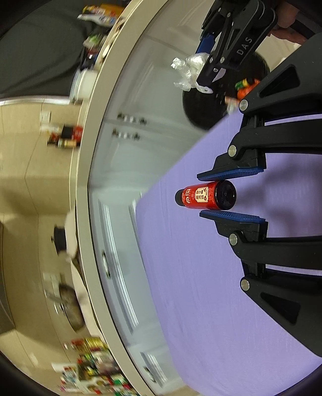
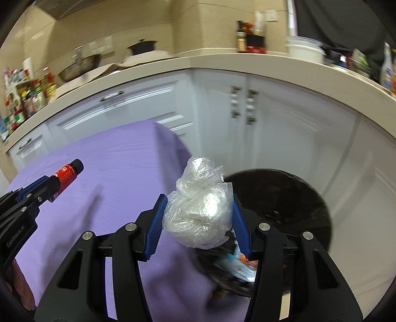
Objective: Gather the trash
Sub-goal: 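Carry the plastic bundle and red bottle over the bin and open both tools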
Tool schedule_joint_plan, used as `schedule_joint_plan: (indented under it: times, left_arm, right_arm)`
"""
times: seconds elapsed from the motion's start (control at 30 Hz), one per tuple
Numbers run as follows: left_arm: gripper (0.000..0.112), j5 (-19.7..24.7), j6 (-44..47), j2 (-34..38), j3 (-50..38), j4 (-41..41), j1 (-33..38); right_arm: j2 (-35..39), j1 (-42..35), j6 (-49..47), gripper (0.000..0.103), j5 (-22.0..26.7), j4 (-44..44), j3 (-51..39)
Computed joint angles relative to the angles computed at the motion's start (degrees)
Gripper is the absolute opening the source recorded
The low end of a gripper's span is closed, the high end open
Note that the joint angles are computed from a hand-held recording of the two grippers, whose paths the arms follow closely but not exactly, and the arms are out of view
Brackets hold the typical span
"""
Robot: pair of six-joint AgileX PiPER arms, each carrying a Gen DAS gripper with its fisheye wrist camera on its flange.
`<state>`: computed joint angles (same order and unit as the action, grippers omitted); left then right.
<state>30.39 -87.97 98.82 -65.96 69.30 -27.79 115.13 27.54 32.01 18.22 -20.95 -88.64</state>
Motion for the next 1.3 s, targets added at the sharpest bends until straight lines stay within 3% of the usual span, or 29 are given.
schedule_joint_plan:
  times: [0.37, 0.9, 1.03, 1.17, 1.3]
  left_arm:
    - [0.024, 0.06, 9.57, 11.26, -14.2, -5.63, -6.49]
    - [0.024, 1.84, 20.3, 22.79, -30.15, -14.12, -8.29]
    - [0.025, 2.35, 21.83, 25.15, -33.34, -14.93, -8.43]
    - [0.048, 2.64, 21.89, 25.97, -34.21, -14.74, -8.54]
    - [0.049, 2.58, 22.43, 25.83, -34.13, -15.26, -8.51]
  right_arm:
    - [-3.73, -9.17, 4.66, 0.049, -4.23, -3.63, 8.06]
    - [-0.69, -13.68, -1.08, 0.049, -5.42, 2.07, 6.68]
    - [0.9, -14.03, -0.23, 0.054, -5.59, 0.81, 5.22]
    - [1.53, -14.27, 2.11, 0.06, -5.66, -1.19, 4.77]
    - [1.03, -14.32, 4.27, 0.06, -5.93, -3.25, 5.44]
